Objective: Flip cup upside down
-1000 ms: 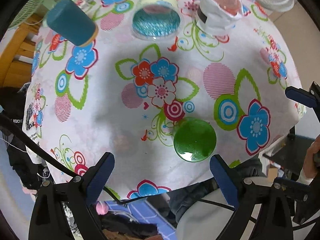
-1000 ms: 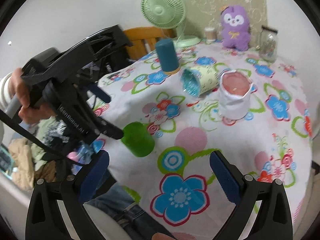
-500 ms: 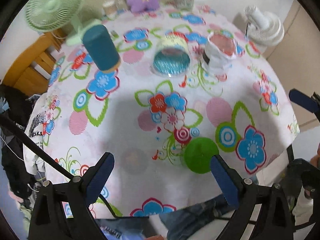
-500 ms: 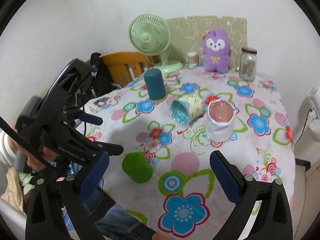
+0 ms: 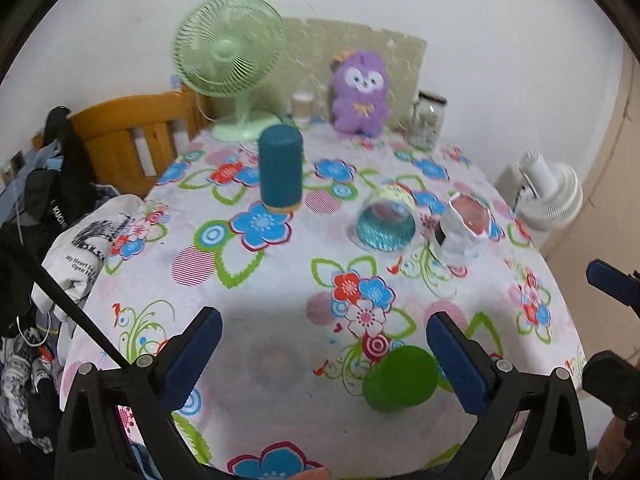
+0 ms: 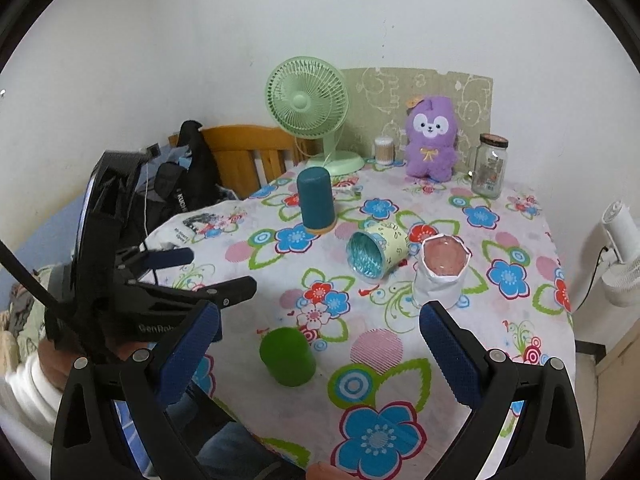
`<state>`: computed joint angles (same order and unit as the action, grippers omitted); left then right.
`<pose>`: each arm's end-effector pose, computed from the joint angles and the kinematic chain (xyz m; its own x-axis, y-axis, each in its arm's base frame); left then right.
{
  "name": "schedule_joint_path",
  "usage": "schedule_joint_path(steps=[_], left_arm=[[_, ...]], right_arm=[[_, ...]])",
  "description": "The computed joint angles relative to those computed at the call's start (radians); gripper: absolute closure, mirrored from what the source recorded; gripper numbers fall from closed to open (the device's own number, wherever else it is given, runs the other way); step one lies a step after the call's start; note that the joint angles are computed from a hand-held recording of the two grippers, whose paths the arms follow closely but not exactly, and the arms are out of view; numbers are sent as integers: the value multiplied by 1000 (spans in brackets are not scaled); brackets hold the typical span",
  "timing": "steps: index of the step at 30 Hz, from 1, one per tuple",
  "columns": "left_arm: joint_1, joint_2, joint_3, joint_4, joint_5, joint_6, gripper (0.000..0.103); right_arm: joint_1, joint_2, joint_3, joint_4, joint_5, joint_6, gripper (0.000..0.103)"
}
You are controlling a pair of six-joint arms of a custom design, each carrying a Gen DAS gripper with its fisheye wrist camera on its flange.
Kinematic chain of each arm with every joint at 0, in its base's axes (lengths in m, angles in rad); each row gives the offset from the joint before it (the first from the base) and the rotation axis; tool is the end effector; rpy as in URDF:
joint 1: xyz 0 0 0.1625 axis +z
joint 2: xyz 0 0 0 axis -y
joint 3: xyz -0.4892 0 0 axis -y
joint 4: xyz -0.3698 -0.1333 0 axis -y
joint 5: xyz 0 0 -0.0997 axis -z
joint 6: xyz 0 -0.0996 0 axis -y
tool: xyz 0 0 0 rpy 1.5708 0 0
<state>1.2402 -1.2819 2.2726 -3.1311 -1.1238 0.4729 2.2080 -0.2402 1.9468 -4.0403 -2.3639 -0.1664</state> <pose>0.0128 -0.5060 0.3003 -0.7022 0.4271 -0.5697 0.6663 0.6762 -0.3143 0.3746 -0.4013 -0.0691 -0.7738 -0.1176 0.6224 -0.5660 0.5694 -0.5962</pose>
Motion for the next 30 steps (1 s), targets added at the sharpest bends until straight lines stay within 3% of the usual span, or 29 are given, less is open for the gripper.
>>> schedule_joint_path(steps=[9, 23, 30], left_arm=[[12, 22, 115, -303, -25, 78, 0], [39, 37, 128, -430, -45, 113, 0], [53, 31, 113, -398, -58, 89, 0]], right_arm=[[20, 47, -26, -96, -35, -1, 1], [31, 68, -57, -111, -76, -37, 1], [26, 66, -56, -104, -67, -21, 1]])
